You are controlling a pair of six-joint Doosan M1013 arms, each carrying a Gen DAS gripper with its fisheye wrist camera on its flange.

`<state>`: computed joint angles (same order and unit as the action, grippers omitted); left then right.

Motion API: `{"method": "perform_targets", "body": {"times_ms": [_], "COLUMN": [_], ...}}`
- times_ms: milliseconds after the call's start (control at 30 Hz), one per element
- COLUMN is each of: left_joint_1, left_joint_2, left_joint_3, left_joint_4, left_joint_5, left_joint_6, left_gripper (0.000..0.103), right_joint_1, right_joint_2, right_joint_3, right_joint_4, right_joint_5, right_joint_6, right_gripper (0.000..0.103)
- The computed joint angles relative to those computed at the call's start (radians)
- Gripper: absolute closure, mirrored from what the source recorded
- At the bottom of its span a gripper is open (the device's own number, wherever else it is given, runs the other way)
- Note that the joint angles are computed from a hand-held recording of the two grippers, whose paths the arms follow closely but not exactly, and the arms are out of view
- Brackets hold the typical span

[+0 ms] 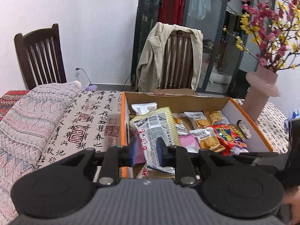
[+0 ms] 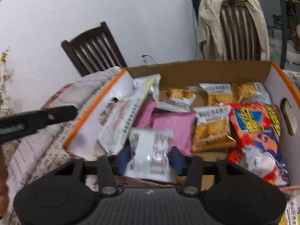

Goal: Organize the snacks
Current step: 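Withdraw both tools from the box back over the remaining snacks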

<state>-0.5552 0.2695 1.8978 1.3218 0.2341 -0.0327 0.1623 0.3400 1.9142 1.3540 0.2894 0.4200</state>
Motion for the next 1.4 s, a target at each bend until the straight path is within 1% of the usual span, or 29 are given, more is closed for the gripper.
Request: {"method": "perform_targets", "body": {"times_ms": [33, 67, 100, 167, 233, 300, 333, 367, 400, 467, 500, 533, 567, 667, 733, 767, 800, 833, 867, 967, 1033, 1133, 1233, 1300, 1400], "left_joint_1": [-0.005, -0.009, -0.015, -0.029, -0.043, -0.062, -0.075, -0.089, -0.108, -0.142, -0.163, -0.183, -0.209, -0.286, -0.349, -0.374, -0.398, -0.422, -0.446, -0.523, -0.541, -0.558, -0.561, -0.562, -0.553], "left_joint_2": [-0.005, -0.011, -0.018, -0.034, -0.053, -0.078, -0.092, -0.106, -0.126, -0.164, -0.185, -0.203, -0.222, -0.272, -0.303, -0.318, -0.331, -0.341, -0.348, -0.349, -0.346, -0.330, -0.320, -0.313, -0.300], "left_joint_3": [0.005, 0.011, 0.016, 0.028, 0.042, 0.064, 0.080, 0.096, 0.123, 0.176, 0.207, 0.231, 0.258, 0.324, 0.364, 0.382, 0.394, 0.404, 0.414, 0.436, 0.443, 0.445, 0.446, 0.444, 0.435], "left_joint_4": [0.020, 0.045, 0.070, 0.114, 0.127, 0.156, 0.186, 0.223, 0.290, 0.398, 0.443, 0.453, 0.441, 0.381, 0.312, 0.289, 0.247, 0.206, 0.178, 0.129, 0.110, 0.086, 0.073, 0.072, 0.072], "left_joint_5": [0.002, 0.005, 0.015, 0.032, 0.043, 0.057, 0.068, 0.080, 0.094, 0.108, 0.118, 0.130, 0.149, 0.217, 0.290, 0.309, 0.325, 0.348, 0.376, 0.483, 0.488, 0.476, 0.457, 0.450, 0.427], "left_joint_6": [-0.014, -0.035, -0.059, -0.108, -0.136, -0.177, -0.207, -0.241, -0.304, -0.412, -0.467, -0.491, -0.498, -0.504, -0.510, -0.527, -0.526, -0.517, -0.511, -0.514, -0.528, -0.523, -0.510, -0.513, -0.500], "left_gripper": [0.077, 0.072, 0.067, 0.063, 0.057, 0.043, 0.039, 0.031, 0.026, 0.020, 0.019, 0.019, 0.019, 0.018, 0.016, 0.015, 0.015, 0.015, 0.015, 0.014, 0.014, 0.014, 0.014, 0.013, 0.013], "right_joint_1": [-0.002, -0.005, -0.010, -0.024, -0.035, -0.047, -0.054, -0.057, -0.061, -0.071, -0.076, -0.086, -0.094, -0.113, -0.116, -0.120, -0.116, -0.116, -0.117, -0.095, -0.078, -0.073, -0.060, -0.061, -0.092], "right_joint_2": [-0.006, -0.017, -0.028, -0.060, -0.094, -0.133, -0.153, -0.178, -0.200, -0.254, -0.280, -0.308, -0.335, -0.407, -0.450, -0.473, -0.494, -0.514, -0.535, -0.588, -0.599, -0.615, -0.626, -0.636, -0.642], "right_joint_3": [0.007, 0.014, 0.023, 0.050, 0.078, 0.110, 0.126, 0.147, 0.170, 0.225, 0.252, 0.286, 0.320, 0.413, 0.466, 0.493, 0.521, 0.544, 0.571, 0.643, 0.677, 0.717, 0.749, 0.767, 0.782], "right_joint_4": [0.013, 0.011, 0.031, 0.120, 0.196, 0.285, 0.321, 0.383, 0.476, 0.685, 0.761, 0.831, 0.879, 0.973, 1.002, 0.998, 1.023, 1.019, 1.017, 1.107, 1.139, 1.074, 1.113, 1.127, 1.082], "right_joint_5": [-0.010, -0.019, -0.020, -0.014, -0.024, -0.032, -0.035, -0.047, -0.051, -0.039, -0.023, 0.007, 0.032, 0.103, 0.118, 0.130, 0.138, 0.147, 0.156, 0.150, 0.152, 0.150, 0.139, 0.142, 0.156], "right_joint_6": [-0.007, 0.001, -0.019, -0.120, -0.214, -0.318, -0.368, -0.446, -0.554, -0.789, -0.874, -0.958, -1.017, -1.135, -1.170, -1.171, -1.191, -1.194, -1.201, -1.279, -1.309, -1.259, -1.281, -1.285, -1.230], "right_gripper": [0.043, 0.042, 0.037, 0.034, 0.031, 0.030, 0.030, 0.030, 0.028, 0.023, 0.019, 0.016, 0.016, 0.015, 0.014, 0.014, 0.014, 0.013, 0.012, 0.009, 0.009, 0.009, 0.009, 0.009, 0.009]}}
